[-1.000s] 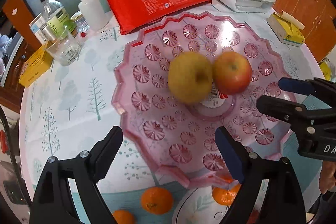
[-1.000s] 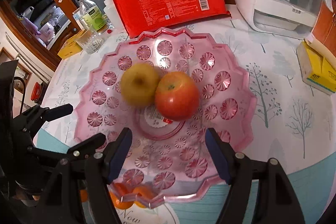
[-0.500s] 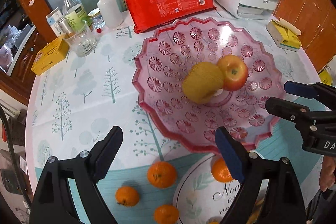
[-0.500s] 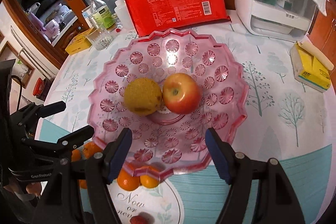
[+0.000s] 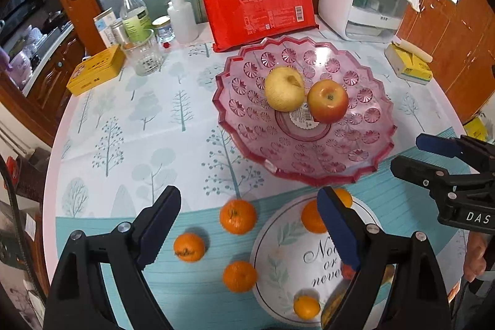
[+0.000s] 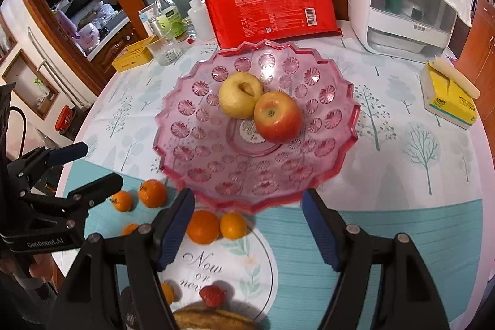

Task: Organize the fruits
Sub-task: 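Open both grippers and withdraw them back toward the fruit plate, then grasp the dark avocado with the left gripper while the right gripper grasps the banana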

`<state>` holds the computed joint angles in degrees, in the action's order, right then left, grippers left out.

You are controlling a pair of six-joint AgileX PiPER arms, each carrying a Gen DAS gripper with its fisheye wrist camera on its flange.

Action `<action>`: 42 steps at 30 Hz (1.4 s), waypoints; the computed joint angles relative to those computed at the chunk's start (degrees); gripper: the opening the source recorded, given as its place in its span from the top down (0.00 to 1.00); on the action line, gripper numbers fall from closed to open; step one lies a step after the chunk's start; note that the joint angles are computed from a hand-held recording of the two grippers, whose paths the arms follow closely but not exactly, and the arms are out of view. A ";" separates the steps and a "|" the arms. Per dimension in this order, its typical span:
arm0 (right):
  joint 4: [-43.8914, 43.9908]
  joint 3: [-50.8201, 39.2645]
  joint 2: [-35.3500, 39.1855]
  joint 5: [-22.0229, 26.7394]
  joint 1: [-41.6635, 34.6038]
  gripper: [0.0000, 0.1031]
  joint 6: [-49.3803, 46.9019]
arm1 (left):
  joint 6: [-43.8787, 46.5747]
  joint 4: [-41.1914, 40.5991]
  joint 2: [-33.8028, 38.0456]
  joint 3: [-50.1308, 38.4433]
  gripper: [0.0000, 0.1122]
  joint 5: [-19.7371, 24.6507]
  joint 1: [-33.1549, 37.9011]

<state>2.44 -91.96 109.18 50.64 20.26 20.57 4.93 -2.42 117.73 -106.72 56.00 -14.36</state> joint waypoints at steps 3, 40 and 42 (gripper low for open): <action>0.19 2.96 -2.29 -0.79 0.71 0.30 0.17 | -0.70 0.05 -3.76 5.51 0.21 -2.24 0.29; 1.24 34.47 -19.64 -10.49 13.69 0.30 9.48 | -6.31 -7.62 -29.00 57.56 0.21 -17.12 1.31; 1.43 35.18 -19.87 -10.81 14.26 0.30 9.92 | -5.67 -8.56 -28.88 58.30 0.21 -17.55 0.93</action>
